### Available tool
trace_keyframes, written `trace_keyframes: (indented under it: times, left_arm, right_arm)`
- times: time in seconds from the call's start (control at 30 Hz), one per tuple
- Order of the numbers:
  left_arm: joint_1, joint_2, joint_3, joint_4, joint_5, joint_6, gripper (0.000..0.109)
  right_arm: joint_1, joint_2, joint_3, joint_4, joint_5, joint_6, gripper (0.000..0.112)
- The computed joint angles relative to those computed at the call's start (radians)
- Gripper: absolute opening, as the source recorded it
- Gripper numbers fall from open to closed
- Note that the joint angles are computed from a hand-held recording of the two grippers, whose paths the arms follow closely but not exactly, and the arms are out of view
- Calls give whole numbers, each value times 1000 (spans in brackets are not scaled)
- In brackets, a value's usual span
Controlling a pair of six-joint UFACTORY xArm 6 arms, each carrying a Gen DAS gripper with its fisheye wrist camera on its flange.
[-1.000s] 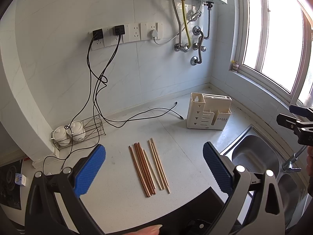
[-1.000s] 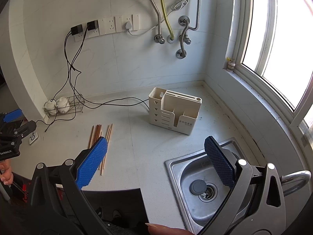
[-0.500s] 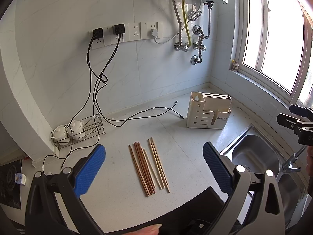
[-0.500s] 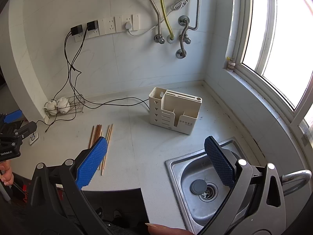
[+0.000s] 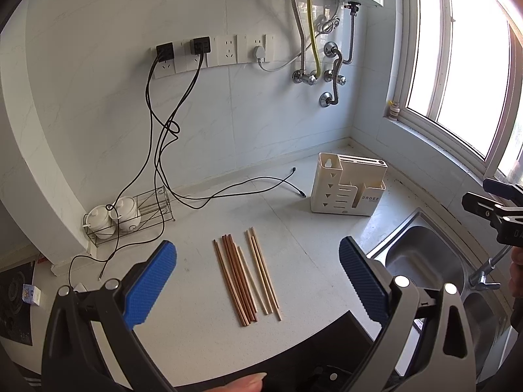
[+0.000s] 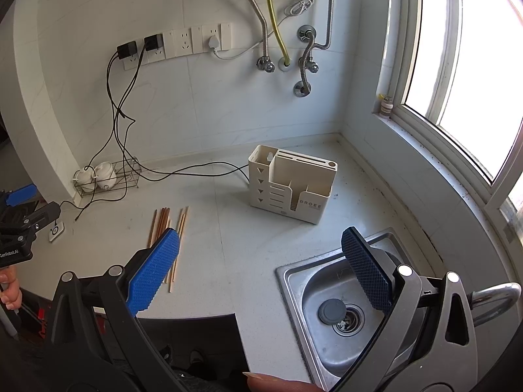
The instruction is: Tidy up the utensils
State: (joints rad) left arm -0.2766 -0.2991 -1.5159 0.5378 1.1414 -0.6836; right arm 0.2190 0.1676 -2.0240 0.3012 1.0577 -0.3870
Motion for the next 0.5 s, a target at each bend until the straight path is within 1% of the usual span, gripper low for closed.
trace_keyframes:
  times: [0.27,0.5]
  left_arm:
    - [5,-11,15,10,4,-5,98]
    - [49,-15,34,-20,-10,18,98]
  right_arm:
    - [9,7,-3,-1,1,-1,95]
    - [40,54,-50,-19,16,14,95]
